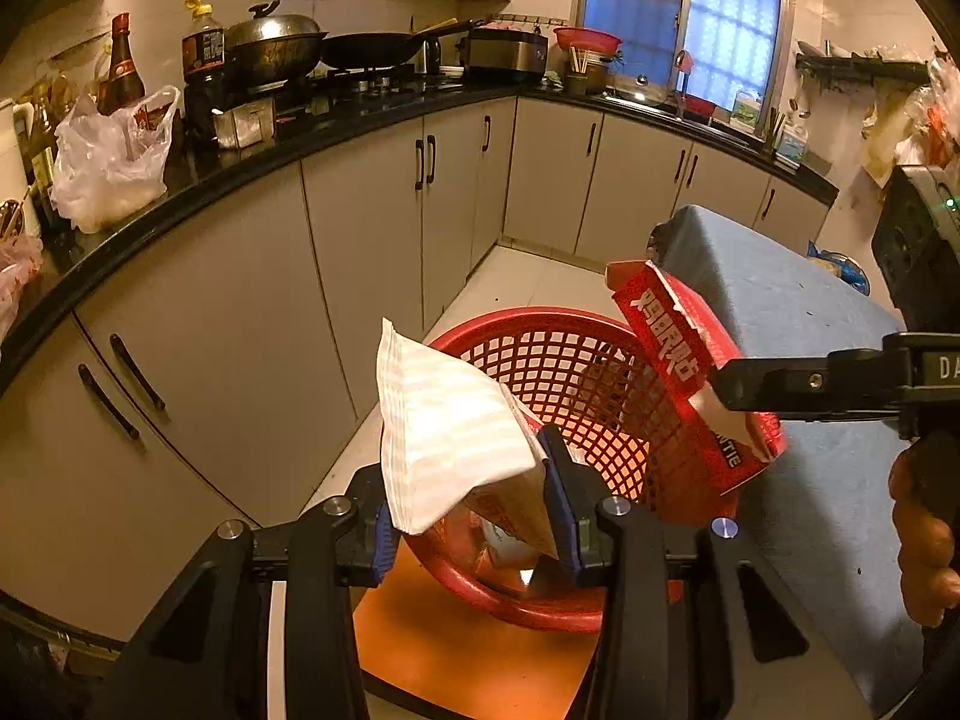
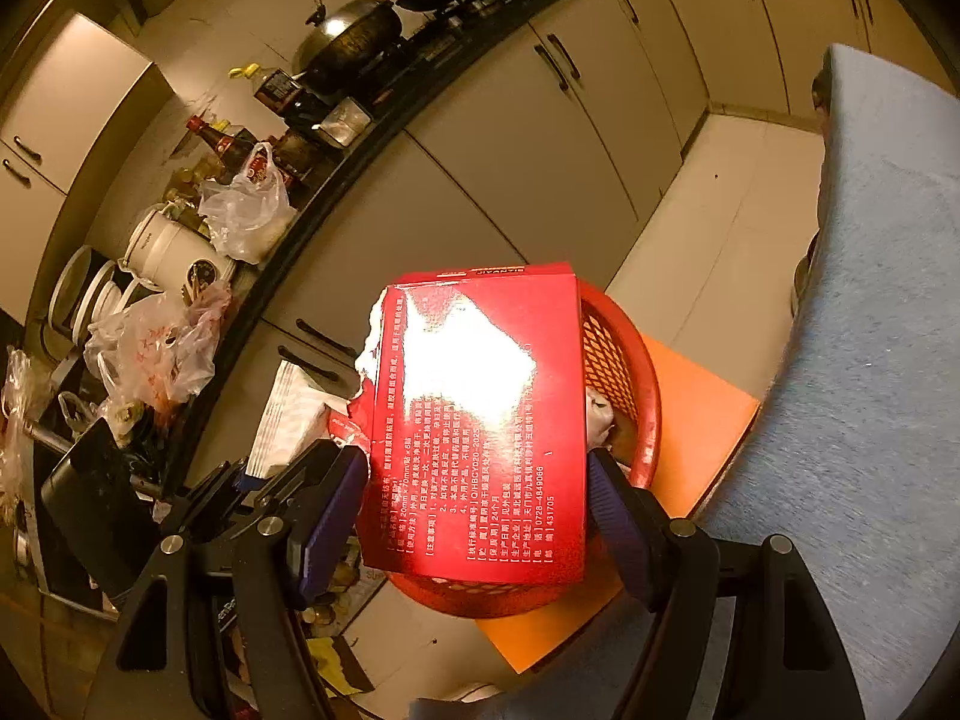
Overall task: Collect trash
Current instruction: 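Carry both items over the red basket and open both tools to drop them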
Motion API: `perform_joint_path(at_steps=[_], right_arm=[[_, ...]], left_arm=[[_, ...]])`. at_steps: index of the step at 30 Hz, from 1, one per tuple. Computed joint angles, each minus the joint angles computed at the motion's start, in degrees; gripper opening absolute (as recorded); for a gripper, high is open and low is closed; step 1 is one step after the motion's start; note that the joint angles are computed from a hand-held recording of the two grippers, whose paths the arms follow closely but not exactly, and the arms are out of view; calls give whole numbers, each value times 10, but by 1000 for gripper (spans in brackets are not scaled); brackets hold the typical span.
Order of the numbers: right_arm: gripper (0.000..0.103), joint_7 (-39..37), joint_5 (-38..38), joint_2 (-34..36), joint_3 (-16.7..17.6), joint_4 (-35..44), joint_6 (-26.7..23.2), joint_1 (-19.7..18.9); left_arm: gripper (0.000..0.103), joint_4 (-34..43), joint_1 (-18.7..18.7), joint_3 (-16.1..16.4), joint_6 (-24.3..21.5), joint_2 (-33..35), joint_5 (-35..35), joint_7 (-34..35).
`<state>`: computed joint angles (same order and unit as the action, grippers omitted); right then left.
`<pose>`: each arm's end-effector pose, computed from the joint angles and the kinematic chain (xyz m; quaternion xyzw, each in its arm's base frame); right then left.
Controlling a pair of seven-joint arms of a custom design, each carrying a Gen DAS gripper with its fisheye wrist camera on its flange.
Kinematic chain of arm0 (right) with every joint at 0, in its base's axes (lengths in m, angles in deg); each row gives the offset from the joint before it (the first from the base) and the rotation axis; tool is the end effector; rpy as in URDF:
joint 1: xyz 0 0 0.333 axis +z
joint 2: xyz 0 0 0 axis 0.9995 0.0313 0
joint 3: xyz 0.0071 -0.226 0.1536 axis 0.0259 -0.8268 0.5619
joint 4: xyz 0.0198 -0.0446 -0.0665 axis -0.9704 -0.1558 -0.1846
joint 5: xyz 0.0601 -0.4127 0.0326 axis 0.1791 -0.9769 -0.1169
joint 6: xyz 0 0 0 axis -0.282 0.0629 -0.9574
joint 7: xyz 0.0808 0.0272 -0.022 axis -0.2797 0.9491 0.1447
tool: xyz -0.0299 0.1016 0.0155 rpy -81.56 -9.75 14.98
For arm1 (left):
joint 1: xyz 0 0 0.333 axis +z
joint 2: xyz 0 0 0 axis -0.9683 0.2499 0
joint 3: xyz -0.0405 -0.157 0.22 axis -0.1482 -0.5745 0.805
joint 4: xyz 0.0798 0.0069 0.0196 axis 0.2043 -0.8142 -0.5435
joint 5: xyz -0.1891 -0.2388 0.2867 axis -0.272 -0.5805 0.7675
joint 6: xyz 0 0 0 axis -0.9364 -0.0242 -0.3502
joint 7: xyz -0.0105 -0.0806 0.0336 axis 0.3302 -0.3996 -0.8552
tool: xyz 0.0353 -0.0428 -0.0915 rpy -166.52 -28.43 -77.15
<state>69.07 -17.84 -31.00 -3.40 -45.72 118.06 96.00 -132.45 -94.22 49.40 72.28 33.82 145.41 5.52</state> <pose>0.6543 0.2392 0.3858 -0.8446 0.3620 0.2050 0.3369 0.4733 -0.3169 0.3746 -0.8057 0.4462 -0.2197 0.3217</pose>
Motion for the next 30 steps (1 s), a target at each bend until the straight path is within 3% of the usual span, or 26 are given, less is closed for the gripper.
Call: perform_joint_path(at_steps=[30], right_arm=[[80, 50, -35, 52, 12, 47, 4, 4]], left_arm=[[44, -5, 7, 12, 36, 14, -13, -5]])
